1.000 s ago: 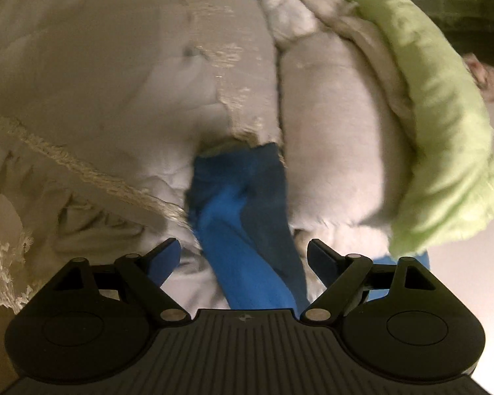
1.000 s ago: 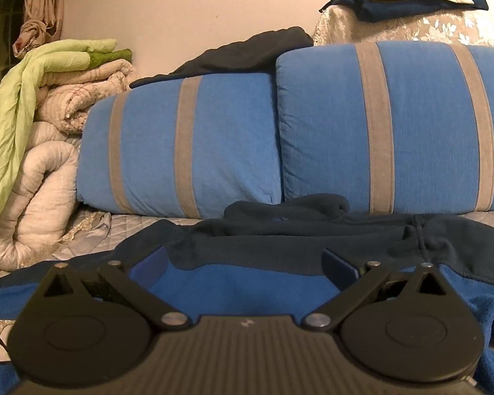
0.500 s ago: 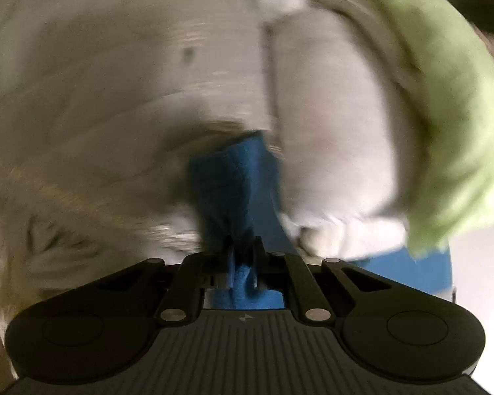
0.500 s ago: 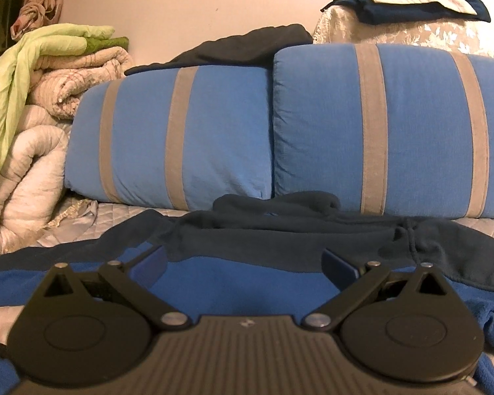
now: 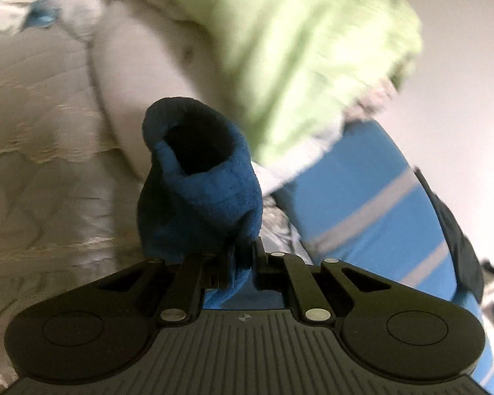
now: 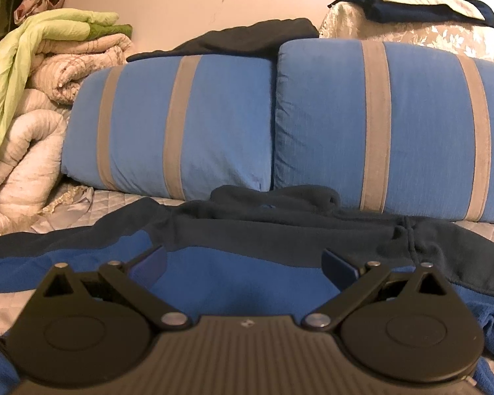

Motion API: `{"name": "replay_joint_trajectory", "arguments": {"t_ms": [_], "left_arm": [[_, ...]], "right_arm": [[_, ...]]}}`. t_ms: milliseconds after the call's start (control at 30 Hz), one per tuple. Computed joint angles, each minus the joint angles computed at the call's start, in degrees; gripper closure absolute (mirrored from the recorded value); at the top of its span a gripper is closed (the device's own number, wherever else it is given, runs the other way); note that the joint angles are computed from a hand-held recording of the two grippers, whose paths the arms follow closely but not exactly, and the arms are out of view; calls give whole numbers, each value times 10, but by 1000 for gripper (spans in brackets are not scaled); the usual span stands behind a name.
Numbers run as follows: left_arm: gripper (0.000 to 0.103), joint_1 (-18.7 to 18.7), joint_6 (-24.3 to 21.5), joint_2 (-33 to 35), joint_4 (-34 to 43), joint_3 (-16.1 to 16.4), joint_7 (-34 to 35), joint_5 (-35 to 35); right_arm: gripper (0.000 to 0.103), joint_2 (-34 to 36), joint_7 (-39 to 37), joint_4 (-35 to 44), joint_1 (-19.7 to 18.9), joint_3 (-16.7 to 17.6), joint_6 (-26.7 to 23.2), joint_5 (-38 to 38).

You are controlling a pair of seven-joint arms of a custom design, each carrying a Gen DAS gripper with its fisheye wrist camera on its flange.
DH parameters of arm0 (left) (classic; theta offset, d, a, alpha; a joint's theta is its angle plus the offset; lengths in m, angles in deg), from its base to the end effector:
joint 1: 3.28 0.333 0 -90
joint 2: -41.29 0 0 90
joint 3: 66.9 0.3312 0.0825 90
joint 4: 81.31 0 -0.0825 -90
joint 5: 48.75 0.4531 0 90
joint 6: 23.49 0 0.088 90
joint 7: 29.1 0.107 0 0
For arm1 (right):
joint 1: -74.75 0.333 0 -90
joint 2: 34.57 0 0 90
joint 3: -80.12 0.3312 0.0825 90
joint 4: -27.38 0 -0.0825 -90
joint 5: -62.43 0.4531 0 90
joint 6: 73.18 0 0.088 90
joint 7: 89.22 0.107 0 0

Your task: Fold clothes

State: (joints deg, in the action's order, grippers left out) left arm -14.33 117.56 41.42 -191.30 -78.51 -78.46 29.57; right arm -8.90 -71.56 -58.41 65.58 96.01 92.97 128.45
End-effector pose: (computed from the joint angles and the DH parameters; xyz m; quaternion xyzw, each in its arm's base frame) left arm 0.6153 -0.2580 0.5382 -0.8121 0.1849 -0.4692 0.2937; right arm 0.7959 -0.0012 0.4880 -0.6684 0.5051 -0.2782 0.4698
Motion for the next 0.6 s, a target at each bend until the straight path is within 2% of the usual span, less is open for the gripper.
{"name": "replay_joint_trajectory", "arguments": {"t_ms": [400, 600], "left_arm": [[94, -29, 33, 98, 132, 18, 147, -37], [95, -51, 38, 143, 199, 32, 226, -81]], "right_arm": [[0, 6, 42, 4, 4, -4, -4, -42], [0, 6, 47, 2, -1, 0, -6, -50]]}}
